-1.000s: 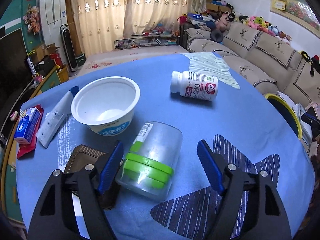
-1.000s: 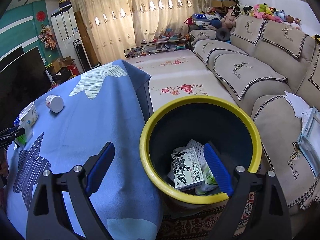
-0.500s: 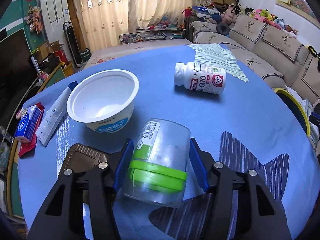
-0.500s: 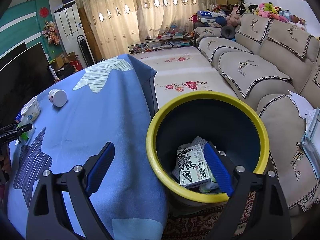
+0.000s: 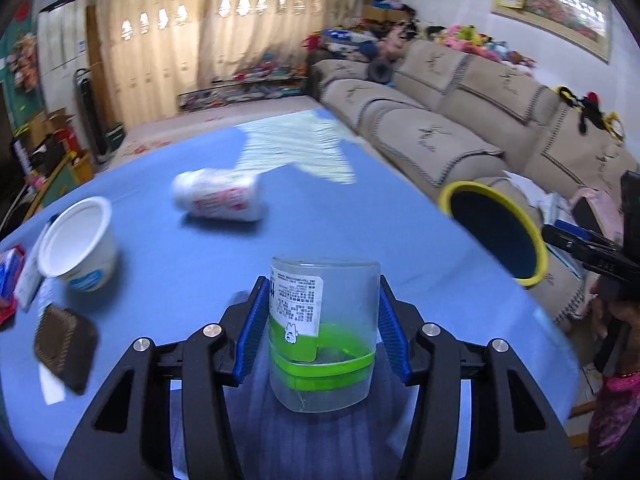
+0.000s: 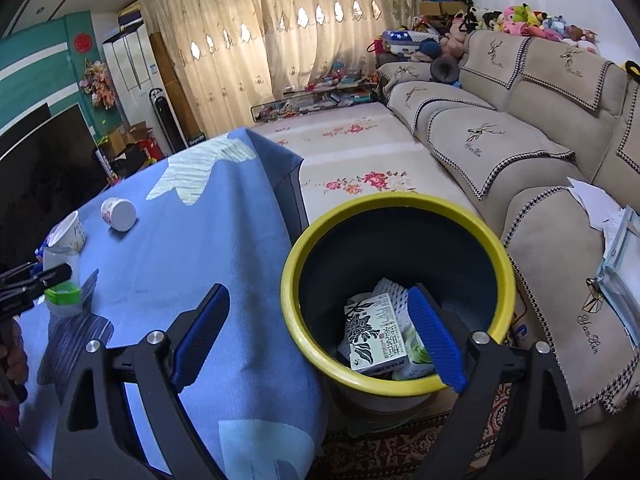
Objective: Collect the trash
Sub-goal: 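Carry the container over the bin and open the left gripper, then move both grippers back from the bin toward the table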
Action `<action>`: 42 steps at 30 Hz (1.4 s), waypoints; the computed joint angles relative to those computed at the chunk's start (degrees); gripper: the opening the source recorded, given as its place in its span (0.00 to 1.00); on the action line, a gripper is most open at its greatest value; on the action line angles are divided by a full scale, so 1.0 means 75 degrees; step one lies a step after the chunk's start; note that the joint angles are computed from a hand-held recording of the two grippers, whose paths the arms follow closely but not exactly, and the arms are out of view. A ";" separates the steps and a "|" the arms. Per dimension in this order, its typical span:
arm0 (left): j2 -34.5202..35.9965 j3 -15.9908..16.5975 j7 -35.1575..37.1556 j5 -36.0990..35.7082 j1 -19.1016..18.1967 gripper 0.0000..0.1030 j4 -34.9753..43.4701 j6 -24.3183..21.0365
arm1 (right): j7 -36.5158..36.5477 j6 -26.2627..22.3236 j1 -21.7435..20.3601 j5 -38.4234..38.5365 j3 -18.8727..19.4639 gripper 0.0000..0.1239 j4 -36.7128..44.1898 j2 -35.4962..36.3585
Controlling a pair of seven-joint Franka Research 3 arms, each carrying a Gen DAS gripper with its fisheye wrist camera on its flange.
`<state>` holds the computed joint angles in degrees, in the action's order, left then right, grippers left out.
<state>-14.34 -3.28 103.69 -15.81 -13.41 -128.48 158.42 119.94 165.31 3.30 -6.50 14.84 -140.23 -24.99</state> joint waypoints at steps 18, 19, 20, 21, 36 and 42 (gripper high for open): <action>0.1330 -0.0766 0.0694 -0.0797 -0.0564 0.50 0.2156 -0.0719 | -0.0023 0.0278 -0.0811 0.0294 0.0153 0.69 -0.0964 -0.1495; 0.1606 -0.0890 0.0693 -0.0802 -0.0566 0.50 0.2452 -0.0805 | -0.0002 0.0263 -0.0926 0.0277 0.0189 0.69 -0.1013 -0.1588; 0.1884 -0.1021 0.0624 -0.0738 -0.0547 0.50 0.2745 -0.0885 | 0.0016 0.0241 -0.1021 0.0265 0.0214 0.69 -0.1080 -0.1699; 0.2169 -0.1143 0.0541 -0.0653 -0.0517 0.50 0.3034 -0.0954 | 0.0039 0.0198 -0.1147 0.0244 0.0230 0.69 -0.1141 -0.1814; 0.6601 -0.1751 -0.1997 0.2144 -0.1337 0.65 0.8270 -0.2722 | -0.0494 0.0303 -0.1248 0.0891 -0.0397 0.69 -0.1605 -0.1972; 0.5429 -0.2013 -0.2052 0.2055 -0.0853 0.74 0.6498 -0.1476 | -0.0565 0.0232 -0.1267 0.1000 -0.0299 0.70 -0.1569 -0.1932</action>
